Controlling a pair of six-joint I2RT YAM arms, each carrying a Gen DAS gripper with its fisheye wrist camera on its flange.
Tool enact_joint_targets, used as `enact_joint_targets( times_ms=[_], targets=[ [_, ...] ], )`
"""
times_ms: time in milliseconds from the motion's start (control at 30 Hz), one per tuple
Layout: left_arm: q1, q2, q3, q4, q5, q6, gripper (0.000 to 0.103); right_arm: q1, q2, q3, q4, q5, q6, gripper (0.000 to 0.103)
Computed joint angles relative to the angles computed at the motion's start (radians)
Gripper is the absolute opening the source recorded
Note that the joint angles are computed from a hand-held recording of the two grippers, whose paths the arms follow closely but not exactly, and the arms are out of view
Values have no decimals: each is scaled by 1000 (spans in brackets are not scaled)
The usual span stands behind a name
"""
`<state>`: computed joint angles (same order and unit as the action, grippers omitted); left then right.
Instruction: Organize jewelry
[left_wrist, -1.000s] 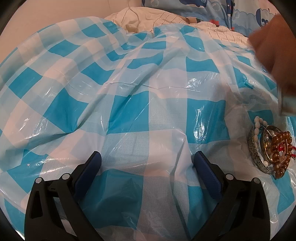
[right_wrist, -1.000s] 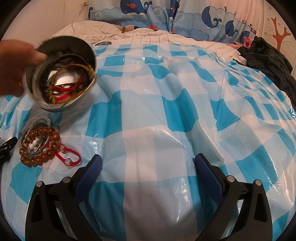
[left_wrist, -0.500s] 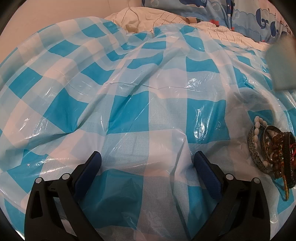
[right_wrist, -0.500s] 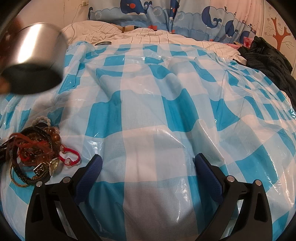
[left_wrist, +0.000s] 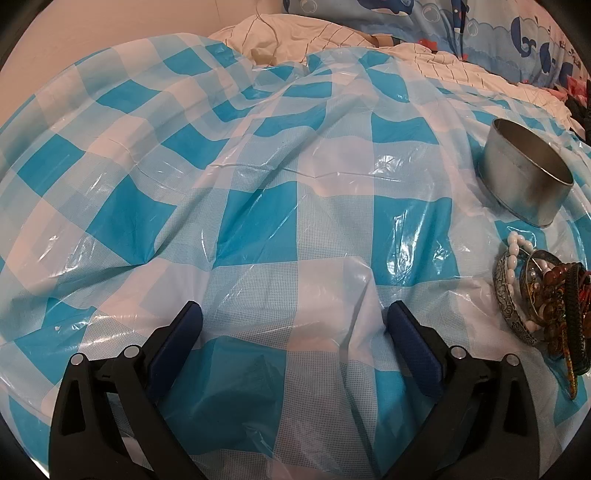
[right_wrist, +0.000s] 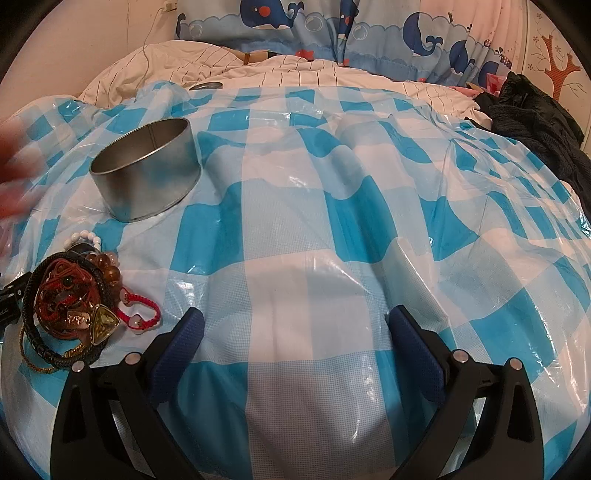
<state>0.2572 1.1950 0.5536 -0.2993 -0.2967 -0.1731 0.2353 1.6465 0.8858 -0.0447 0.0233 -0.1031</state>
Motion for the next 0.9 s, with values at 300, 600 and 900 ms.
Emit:
enact_joint_targets(
  times_ms=[300,600,900],
  targets=[
    [1,-1,-1,1,0,0,96,1,1,1,0,0,1,96],
    [-4,-3,-5,1,-5,-1,96,7,6,8,-10,20,-5,96],
    [-5,27,31,-24,-9,0,96,15,23,22,-14,25,9,96]
  ],
)
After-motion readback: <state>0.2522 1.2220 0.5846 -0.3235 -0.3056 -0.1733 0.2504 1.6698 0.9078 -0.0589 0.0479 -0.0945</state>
